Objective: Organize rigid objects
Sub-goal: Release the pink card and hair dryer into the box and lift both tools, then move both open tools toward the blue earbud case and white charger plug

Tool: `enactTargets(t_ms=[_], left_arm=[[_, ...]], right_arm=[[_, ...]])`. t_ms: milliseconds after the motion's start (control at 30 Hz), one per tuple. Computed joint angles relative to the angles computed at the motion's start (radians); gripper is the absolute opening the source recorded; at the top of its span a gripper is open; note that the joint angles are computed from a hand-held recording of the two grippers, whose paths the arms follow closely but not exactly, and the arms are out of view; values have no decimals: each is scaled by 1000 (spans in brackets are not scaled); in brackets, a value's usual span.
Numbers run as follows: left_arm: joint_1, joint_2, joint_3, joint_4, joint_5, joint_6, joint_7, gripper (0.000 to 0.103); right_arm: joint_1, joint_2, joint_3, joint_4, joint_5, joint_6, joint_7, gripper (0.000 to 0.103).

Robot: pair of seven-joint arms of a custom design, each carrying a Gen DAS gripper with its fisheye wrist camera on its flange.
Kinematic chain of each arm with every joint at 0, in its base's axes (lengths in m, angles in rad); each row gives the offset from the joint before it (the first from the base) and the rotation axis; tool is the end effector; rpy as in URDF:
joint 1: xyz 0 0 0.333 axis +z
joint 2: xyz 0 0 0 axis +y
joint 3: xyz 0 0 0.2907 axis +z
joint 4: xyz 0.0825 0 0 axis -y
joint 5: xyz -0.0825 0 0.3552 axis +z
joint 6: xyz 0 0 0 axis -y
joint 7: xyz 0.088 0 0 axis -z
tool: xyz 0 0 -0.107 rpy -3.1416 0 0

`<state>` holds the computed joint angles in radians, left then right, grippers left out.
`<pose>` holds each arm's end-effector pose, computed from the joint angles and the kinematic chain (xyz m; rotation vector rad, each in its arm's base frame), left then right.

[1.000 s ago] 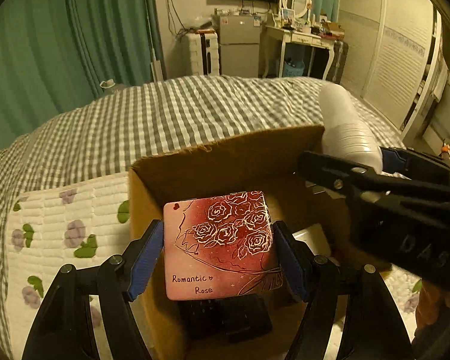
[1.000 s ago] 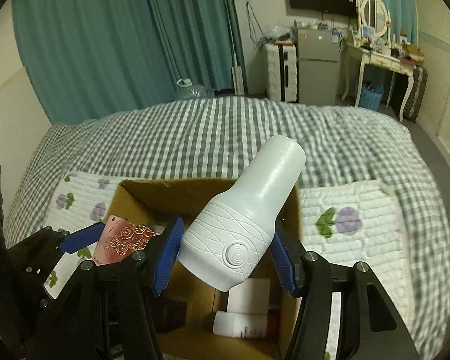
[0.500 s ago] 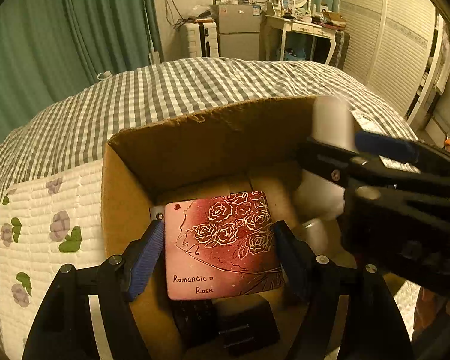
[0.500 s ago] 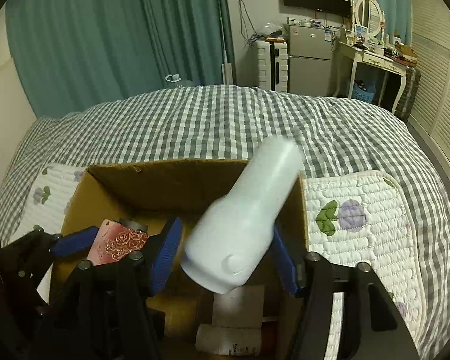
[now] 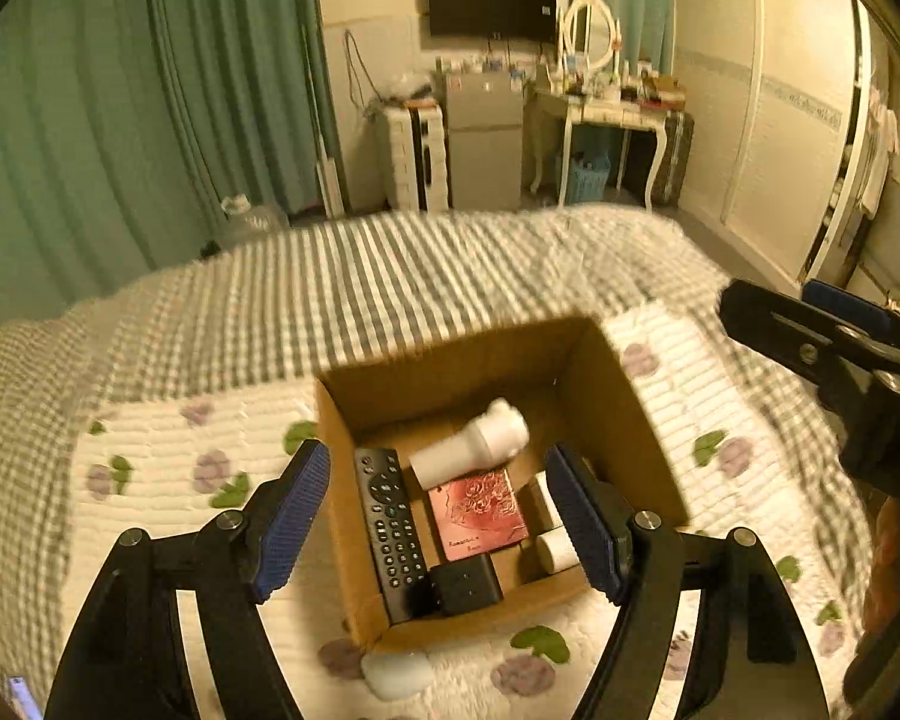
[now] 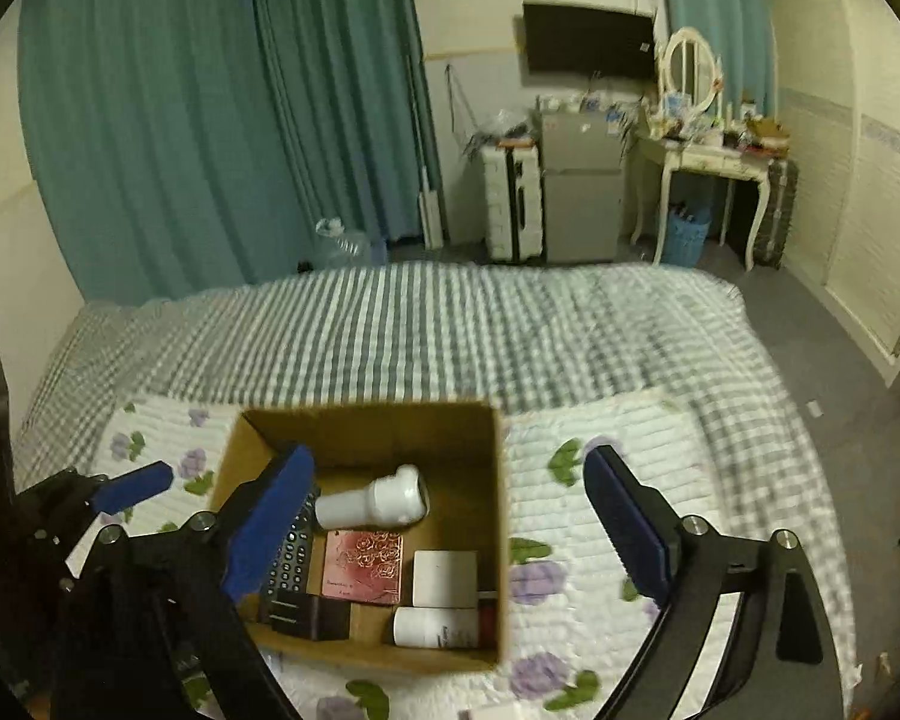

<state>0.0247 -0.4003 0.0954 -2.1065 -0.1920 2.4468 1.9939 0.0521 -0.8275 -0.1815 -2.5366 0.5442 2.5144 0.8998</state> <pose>0.4592 0.0635 0.6461 -1.5939 1.9412 -0.7177 0.3414 -0.0655 0.6054 -1.7455 1.3879 -0.5459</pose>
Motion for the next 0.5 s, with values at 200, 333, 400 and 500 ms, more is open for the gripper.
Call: enactTargets(t_ms=[200, 333, 400, 500], left_arm=[[-2, -134, 27, 16, -5, -69, -20, 77], [-10, -219, 47, 4, 14, -100, -23, 77], [-13, -257, 58, -11, 23, -114, -27, 78], [-12, -311, 74, -50, 42, -126, -31, 78]], right_arm=[[-67, -153, -22, 41, -59, -126, 13, 95], [-106, -257, -39, 58, -97, -210, 8, 96], [-122, -301, -48, 56, -110, -239, 3, 97], [-146, -350, -70, 47, -124, -284, -1, 97]])
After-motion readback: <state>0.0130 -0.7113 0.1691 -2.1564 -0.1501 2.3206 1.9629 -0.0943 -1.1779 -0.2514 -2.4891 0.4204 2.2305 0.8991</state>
